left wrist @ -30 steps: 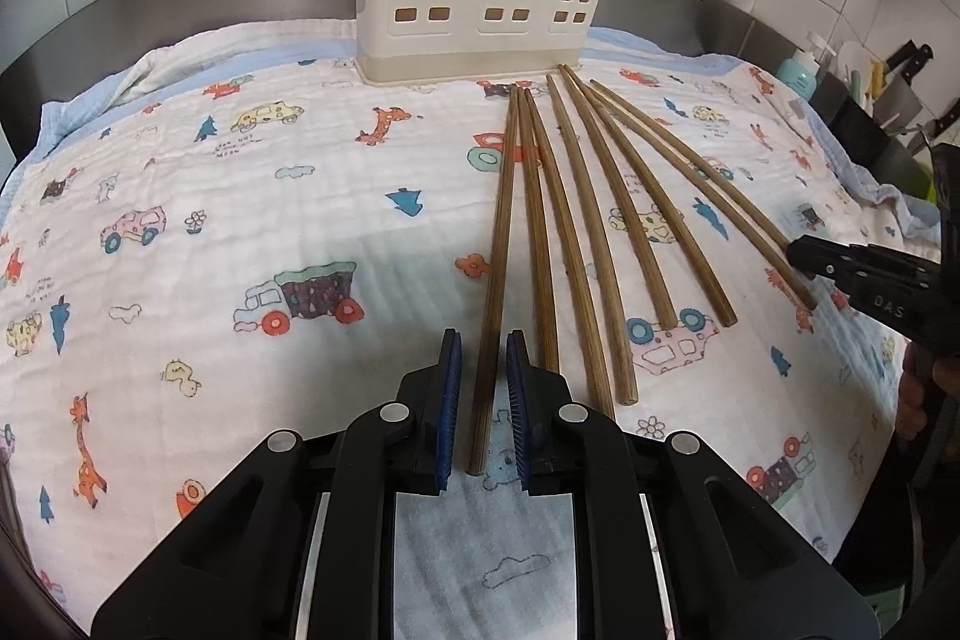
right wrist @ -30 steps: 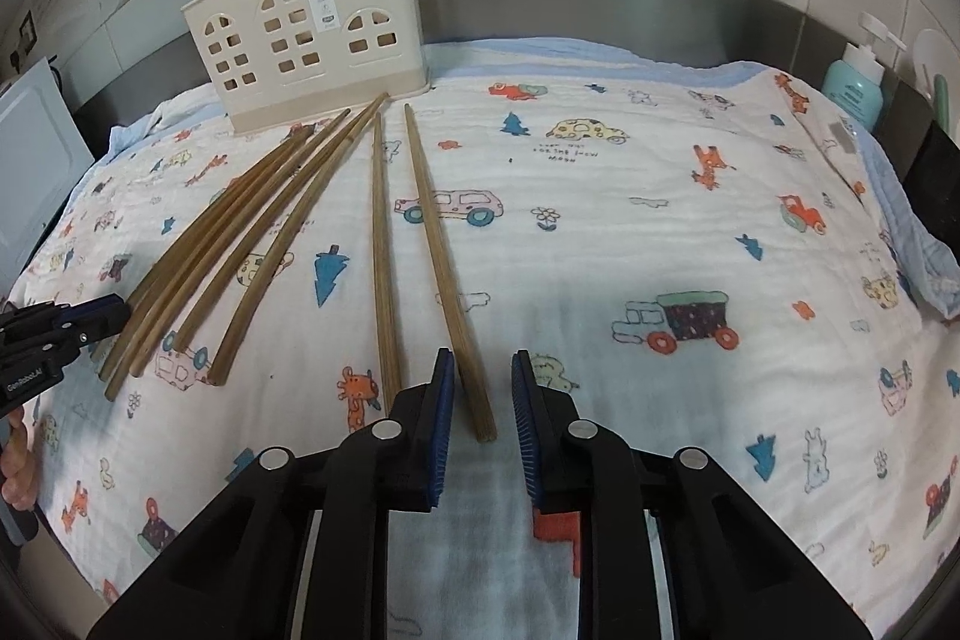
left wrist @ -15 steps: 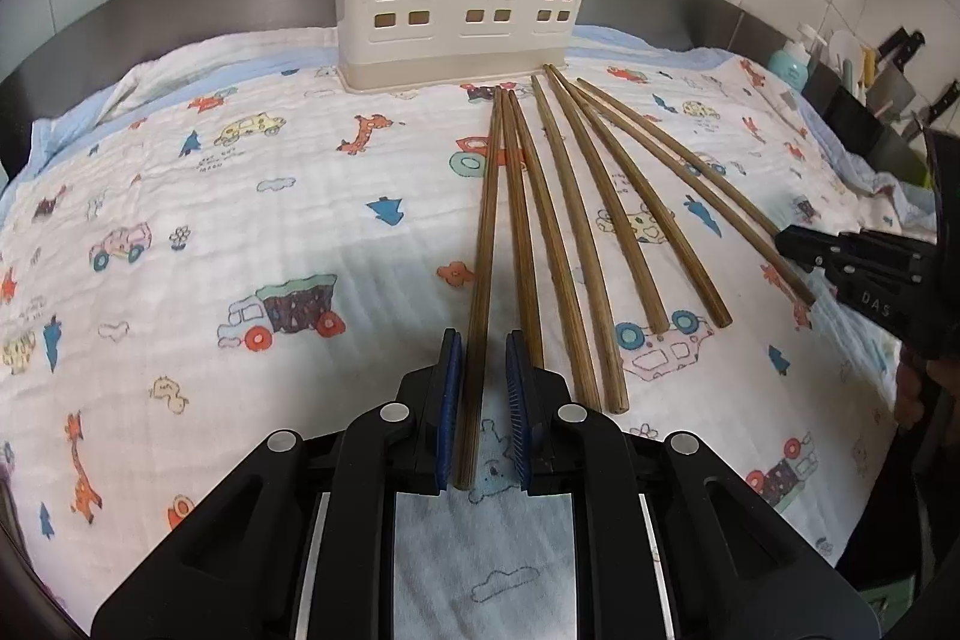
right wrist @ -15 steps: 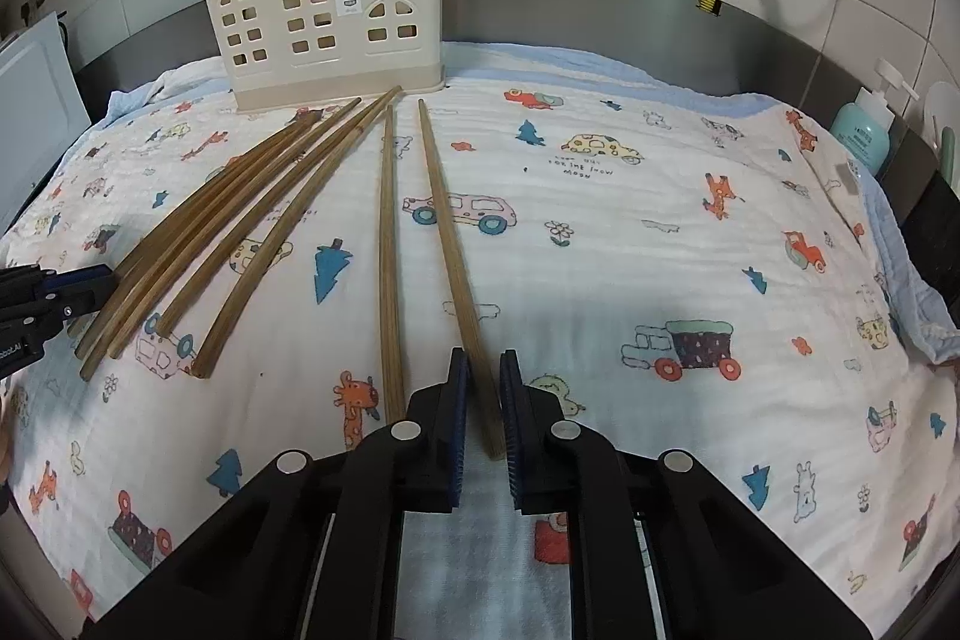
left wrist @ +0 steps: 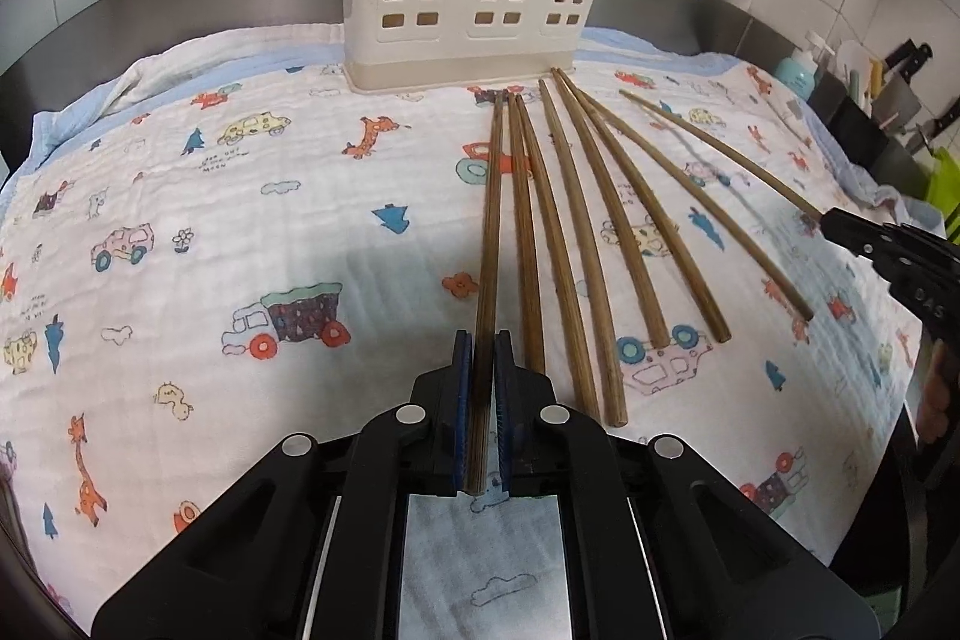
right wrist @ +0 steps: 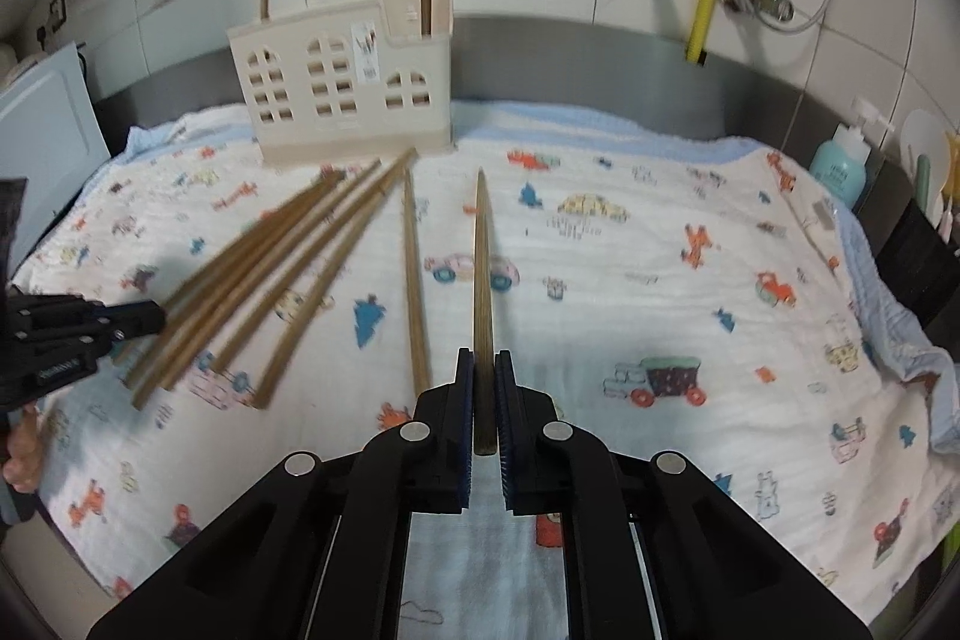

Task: Organize utensils
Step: 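Lift the chopsticks upright with both grippers and carry them over the holder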

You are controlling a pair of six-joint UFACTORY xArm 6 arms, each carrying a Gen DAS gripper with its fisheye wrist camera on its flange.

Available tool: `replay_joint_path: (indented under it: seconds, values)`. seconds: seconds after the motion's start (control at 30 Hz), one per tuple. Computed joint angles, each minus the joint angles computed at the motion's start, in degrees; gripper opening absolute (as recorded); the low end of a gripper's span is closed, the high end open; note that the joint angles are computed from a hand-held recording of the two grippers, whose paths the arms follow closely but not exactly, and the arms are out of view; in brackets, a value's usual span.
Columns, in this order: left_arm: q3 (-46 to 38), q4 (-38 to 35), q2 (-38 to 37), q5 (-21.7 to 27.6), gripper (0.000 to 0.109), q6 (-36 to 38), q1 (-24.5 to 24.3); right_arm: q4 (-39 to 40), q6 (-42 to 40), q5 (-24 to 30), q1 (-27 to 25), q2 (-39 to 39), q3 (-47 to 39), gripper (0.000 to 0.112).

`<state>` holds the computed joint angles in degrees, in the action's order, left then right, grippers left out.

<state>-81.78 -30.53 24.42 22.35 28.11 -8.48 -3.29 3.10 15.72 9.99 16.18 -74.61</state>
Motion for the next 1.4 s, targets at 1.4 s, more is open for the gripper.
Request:
replay_joint_path:
  seconds: [1.4]
  values:
    - [-4.02,-16.07,-8.52,-1.33,0.005,16.78,0.89,22.49,-21.46,9.12,2.16,0.00,-23.23,0.007]
